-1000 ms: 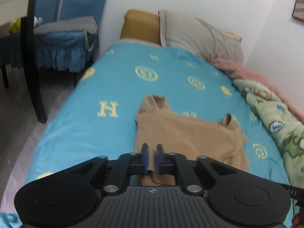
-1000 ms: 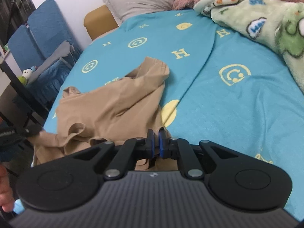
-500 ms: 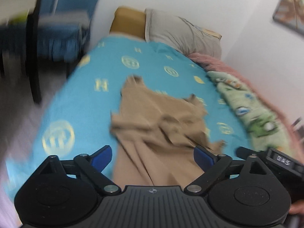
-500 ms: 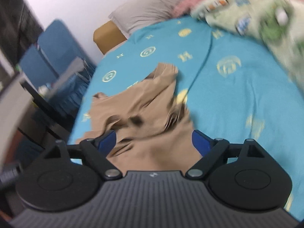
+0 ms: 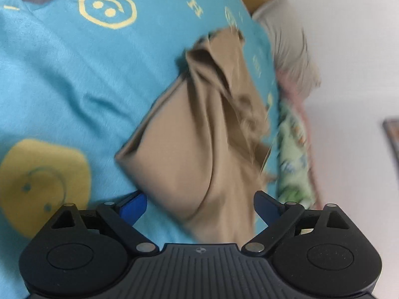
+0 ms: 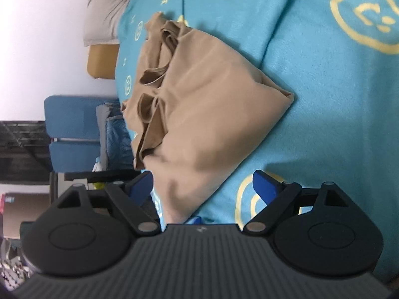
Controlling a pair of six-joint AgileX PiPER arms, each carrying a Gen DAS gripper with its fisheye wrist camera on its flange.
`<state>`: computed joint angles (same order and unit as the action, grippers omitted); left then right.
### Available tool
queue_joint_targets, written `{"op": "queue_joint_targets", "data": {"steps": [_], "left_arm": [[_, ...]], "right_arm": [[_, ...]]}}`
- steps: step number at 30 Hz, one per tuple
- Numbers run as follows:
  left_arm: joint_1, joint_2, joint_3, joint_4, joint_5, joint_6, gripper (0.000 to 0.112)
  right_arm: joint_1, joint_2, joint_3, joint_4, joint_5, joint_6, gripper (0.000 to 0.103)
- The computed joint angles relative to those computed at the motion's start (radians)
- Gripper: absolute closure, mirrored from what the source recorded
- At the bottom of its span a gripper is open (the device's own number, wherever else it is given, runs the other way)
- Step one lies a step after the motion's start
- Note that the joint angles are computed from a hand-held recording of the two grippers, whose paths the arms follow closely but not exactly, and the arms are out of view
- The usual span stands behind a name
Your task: Fold clothes
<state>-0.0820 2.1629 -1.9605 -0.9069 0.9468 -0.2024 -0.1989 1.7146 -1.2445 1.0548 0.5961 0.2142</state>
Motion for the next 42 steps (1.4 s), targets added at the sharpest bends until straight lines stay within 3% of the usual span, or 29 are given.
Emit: {"op": "queue_joint_targets", "data": {"steps": [3, 6, 8, 10, 13, 16, 18, 20, 21, 27, 32, 37, 42], "left_arm": [[0.013, 0.002, 0.04, -0.035, -0.055, -0.003, 0.044], [0.022, 0.002, 0.067, -0.041, -0.08, -0.025, 0.071], [0.023, -0.012, 0.094, -0.048, -0.108, -0.009, 0.096], [0.023, -0.033, 0.119, -0.053, -0.141, 0.007, 0.103], [0.012, -0.071, 0.136, -0.071, -0.201, 0.036, 0.106], [0.006, -0.102, 0.158, -0.106, -0.256, 0.099, 0.107], [0.002, -0.11, 0.162, -0.097, -0.266, 0.097, 0.107], [0.007, -0.124, 0.185, -0.114, -0.267, 0.099, 0.108], [0.006, -0.127, 0.189, -0.115, -0.269, 0.1, 0.108], [0.007, -0.207, 0.256, -0.198, -0.316, 0.251, 0.108], [0.04, -0.337, 0.372, -0.331, -0.302, 0.377, 0.109], [0.095, -0.534, 0.52, -0.323, -0.226, 0.379, 0.109], [0.158, -0.792, 0.708, -0.235, -0.15, 0.288, 0.109]], "right_arm": [[0.002, 0.044, 0.012, 0.154, -0.013, -0.144, 0.014], [0.028, 0.058, 0.005, 0.187, -0.06, -0.18, 0.015], [0.05, 0.052, 0.011, 0.187, -0.119, -0.179, 0.015], [0.057, 0.056, 0.012, 0.185, -0.156, -0.167, 0.021], [0.055, 0.053, 0.016, 0.168, -0.201, -0.128, 0.027], [0.056, 0.03, 0.021, -0.008, -0.259, 0.049, 0.039], [0.055, 0.034, -0.002, -0.179, -0.253, 0.208, 0.062], [0.051, 0.022, -0.007, -0.296, -0.244, 0.291, 0.08], [0.055, 0.017, -0.018, -0.366, -0.24, 0.328, 0.083], [0.083, -0.044, -0.028, -0.515, -0.309, 0.313, 0.089], [0.048, -0.143, 0.01, -0.365, -0.294, 0.146, 0.09], [0.034, -0.294, 0.069, -0.389, -0.187, 0.168, 0.09], [0.058, -0.503, 0.132, -0.597, 0.033, 0.354, 0.09]]}}
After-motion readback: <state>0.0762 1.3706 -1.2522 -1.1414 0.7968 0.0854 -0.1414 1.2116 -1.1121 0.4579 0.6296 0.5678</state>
